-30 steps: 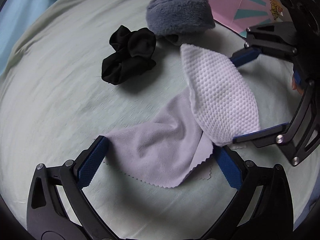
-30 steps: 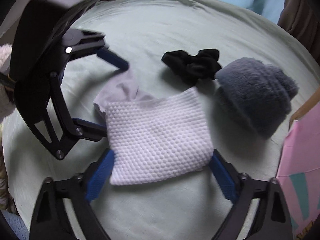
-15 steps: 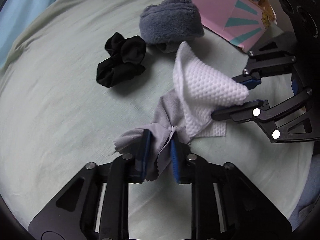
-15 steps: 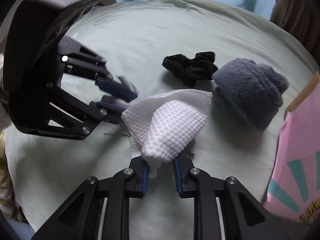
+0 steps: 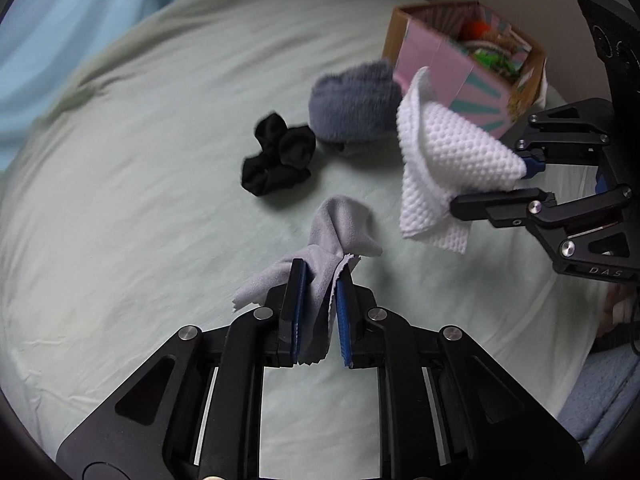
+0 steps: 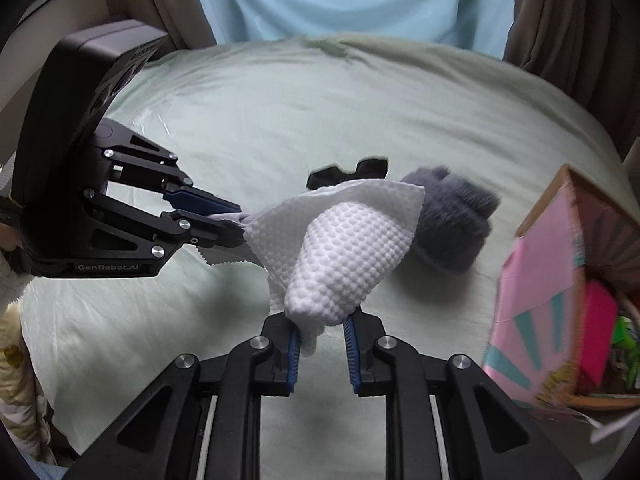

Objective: Organize soft objects
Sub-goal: 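Grasp the lilac cloth with the left tool while the right tool grasps the white waffle cloth, then carry both cloths over the box and open both tools inside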

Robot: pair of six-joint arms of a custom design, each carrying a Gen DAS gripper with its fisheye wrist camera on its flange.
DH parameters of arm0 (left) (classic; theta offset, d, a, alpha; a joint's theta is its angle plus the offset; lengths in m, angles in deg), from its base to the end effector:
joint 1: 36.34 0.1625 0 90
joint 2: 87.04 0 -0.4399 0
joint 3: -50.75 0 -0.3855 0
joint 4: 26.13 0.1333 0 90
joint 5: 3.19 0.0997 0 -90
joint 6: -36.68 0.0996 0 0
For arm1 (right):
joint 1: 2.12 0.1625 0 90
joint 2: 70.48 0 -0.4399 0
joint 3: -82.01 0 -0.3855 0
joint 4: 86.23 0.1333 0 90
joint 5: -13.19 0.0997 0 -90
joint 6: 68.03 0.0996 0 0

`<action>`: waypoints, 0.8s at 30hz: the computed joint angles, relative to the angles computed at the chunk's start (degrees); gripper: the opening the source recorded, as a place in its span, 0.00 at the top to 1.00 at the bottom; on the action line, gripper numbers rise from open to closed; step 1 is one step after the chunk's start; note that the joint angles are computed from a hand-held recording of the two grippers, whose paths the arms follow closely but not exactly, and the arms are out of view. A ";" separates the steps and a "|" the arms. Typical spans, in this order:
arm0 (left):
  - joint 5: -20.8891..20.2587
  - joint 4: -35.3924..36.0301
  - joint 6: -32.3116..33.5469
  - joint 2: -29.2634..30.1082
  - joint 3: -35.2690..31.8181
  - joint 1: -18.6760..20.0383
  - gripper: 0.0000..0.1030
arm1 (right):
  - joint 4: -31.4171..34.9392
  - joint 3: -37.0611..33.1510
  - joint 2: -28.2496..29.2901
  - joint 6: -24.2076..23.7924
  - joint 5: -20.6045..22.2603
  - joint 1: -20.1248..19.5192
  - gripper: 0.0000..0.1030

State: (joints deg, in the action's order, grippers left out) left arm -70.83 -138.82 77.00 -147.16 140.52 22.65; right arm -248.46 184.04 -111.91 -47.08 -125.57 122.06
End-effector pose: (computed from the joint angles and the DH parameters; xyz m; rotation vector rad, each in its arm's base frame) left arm -0.1840 -0.6384 0.2497 1.6332 2.2189 0.2112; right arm 0.4022 -0.4883 0.0735 0.1651 -2.3769 0.7140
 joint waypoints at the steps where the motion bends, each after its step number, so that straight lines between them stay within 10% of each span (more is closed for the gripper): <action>1: 0.02 0.49 -0.56 -0.82 -0.11 -0.39 0.88 | 1.21 -0.33 -0.82 0.73 -0.55 0.52 0.83; 24: -7.96 10.48 -23.77 -7.46 -11.98 -14.61 0.88 | 44.82 -12.60 -13.04 35.52 -17.36 15.03 0.83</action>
State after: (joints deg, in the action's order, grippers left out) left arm -78.78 -128.34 53.23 -154.63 128.53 8.04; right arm -203.64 171.44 -124.95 -11.56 -142.93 137.09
